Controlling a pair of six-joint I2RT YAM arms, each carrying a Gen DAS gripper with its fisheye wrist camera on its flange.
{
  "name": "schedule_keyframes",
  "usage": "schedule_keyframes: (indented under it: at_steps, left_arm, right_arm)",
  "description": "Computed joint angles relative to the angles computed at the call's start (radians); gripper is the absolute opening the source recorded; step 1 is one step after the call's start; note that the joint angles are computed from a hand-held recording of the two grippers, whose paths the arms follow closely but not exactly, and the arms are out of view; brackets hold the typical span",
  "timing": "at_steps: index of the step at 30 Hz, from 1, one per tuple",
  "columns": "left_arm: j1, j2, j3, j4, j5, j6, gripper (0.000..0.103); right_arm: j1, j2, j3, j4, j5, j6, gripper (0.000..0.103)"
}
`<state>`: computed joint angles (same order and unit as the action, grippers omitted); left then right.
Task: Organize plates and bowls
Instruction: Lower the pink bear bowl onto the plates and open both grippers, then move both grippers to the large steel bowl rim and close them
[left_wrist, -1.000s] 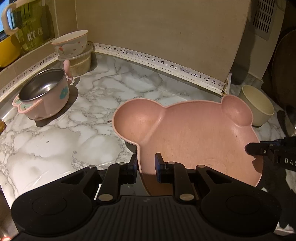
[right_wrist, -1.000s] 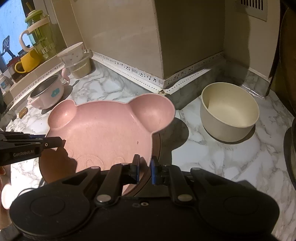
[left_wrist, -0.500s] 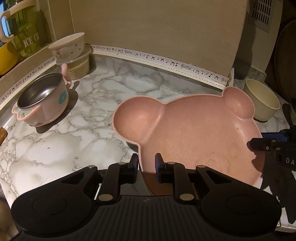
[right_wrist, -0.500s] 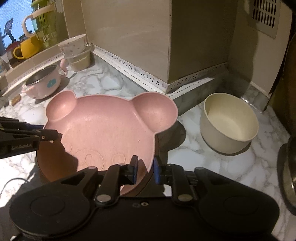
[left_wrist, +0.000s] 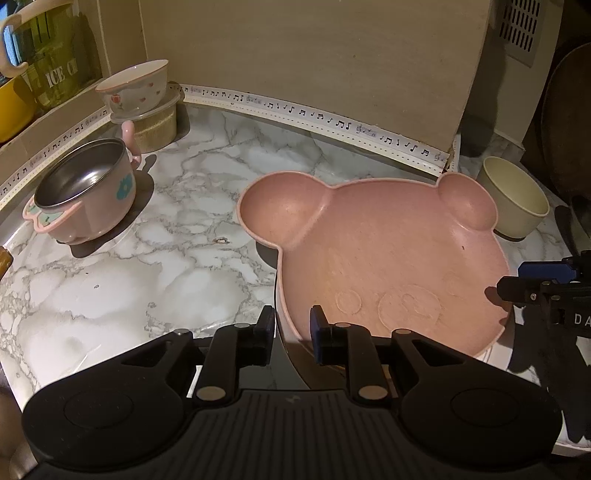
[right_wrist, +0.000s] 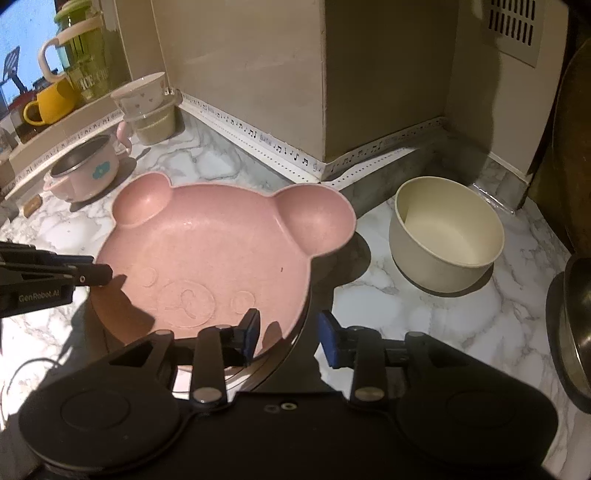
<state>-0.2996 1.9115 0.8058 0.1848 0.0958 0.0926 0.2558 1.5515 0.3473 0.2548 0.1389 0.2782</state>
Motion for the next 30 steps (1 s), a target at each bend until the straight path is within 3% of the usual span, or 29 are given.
schedule_keyframes:
  at_steps: [2, 5, 7, 8, 11, 13, 15, 19, 24, 27, 30]
  left_arm:
    - [0.005, -0.018, -0.010, -0.009, 0.011, -0.002, 0.022]
    - [0.013, -0.057, -0.036, -0.013, 0.033, 0.000, 0.035]
    - [0.014, -0.088, -0.060, -0.004, 0.041, 0.006, 0.055]
    - [0.015, -0.109, -0.078, 0.008, 0.046, 0.009, 0.058]
    - [0.012, -0.157, -0.102, 0.002, 0.065, 0.019, 0.059]
    - [0.012, -0.186, -0.114, -0.008, 0.085, 0.017, 0.059]
    - [0.007, -0.218, -0.125, -0.021, 0.101, 0.015, 0.060]
    - [-0.016, -0.274, -0.146, -0.034, 0.118, 0.012, 0.068]
    - [-0.066, -0.331, -0.165, -0.045, 0.139, 0.011, 0.070]
    - [-0.110, -0.357, -0.169, -0.044, 0.145, 0.000, 0.078]
    - [-0.157, -0.373, -0.171, -0.027, 0.144, -0.014, 0.078]
  right_arm:
    - [0.009, -0.031, -0.008, -0.017, 0.000, 0.010, 0.036]
    - [0.026, -0.079, -0.019, -0.044, 0.002, 0.030, 0.037]
    - [0.036, -0.116, -0.029, -0.062, -0.002, 0.043, 0.037]
    - [0.042, -0.133, -0.031, -0.074, 0.002, 0.050, 0.038]
    - [0.065, -0.197, -0.039, -0.120, 0.014, 0.075, 0.039]
    - [0.083, -0.251, -0.049, -0.152, 0.030, 0.091, 0.045]
    - [0.098, -0.319, -0.063, -0.189, 0.043, 0.106, 0.058]
    - [0.110, -0.459, -0.084, -0.283, 0.053, 0.120, 0.065]
    - [0.131, -0.639, -0.101, -0.430, 0.110, 0.130, 0.077]
    - [0.124, -0.754, -0.109, -0.525, 0.133, 0.130, 0.085]
    - [0.099, -0.880, -0.119, -0.630, 0.153, 0.121, 0.093]
